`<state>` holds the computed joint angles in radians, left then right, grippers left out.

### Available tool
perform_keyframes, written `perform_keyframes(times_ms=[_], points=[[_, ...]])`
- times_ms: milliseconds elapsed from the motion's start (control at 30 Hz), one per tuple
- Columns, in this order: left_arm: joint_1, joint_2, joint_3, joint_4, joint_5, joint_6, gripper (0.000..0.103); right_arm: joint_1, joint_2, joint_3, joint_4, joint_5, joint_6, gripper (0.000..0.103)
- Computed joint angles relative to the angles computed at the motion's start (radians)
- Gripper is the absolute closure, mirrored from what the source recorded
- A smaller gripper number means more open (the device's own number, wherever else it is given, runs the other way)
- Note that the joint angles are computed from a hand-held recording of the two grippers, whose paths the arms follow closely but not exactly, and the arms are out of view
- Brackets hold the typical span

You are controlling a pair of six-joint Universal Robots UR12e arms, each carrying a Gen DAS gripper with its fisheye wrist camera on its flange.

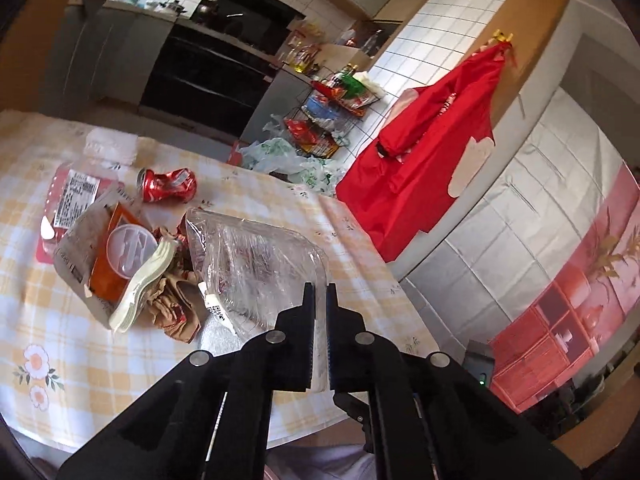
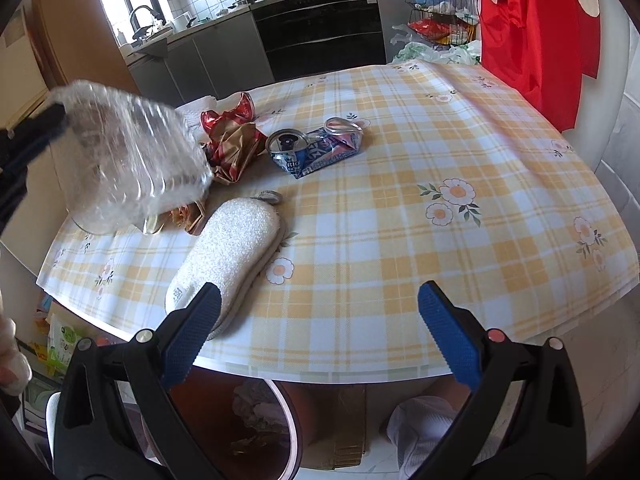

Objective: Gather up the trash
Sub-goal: 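Carry the clear plastic bag toward the bin while the right tool grasps the white sponge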

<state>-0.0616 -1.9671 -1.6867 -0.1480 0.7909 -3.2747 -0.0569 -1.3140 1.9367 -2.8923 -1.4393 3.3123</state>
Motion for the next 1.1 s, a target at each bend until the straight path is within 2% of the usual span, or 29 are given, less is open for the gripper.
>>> perform_keyframes(times_ms=[167,367,467,600,767,933,1100], points=[[0.005,0.003,0.005,-0.01,-0.076,0.062,0.098,0.004,0.0,-0.001,0.001,0.004,-0.005,0.006],[0.022,0.023,-0.009,0.081,-0.103,0.053,0.098,0.008,0.002,-0.005,0.008,0.0,-0.005,0.006],[0.039,0.046,-0.028,0.136,-0.078,0.056,0.098,0.013,0.008,-0.011,0.017,0.003,-0.013,0.006],[0.071,0.093,-0.093,0.2,-0.001,0.057,0.098,0.024,0.037,-0.043,0.045,0.031,0.001,0.006],[0.112,0.149,-0.189,0.179,0.089,0.055,0.098,0.068,0.11,-0.134,0.095,0.039,0.001,0.006],[0.142,0.185,-0.251,0.139,0.159,0.032,0.098,0.119,0.189,-0.245,0.182,-0.046,0.073,0.006],[0.166,0.201,-0.285,0.113,0.173,0.045,0.098,0.172,0.241,-0.33,0.303,-0.255,0.079,0.006]])
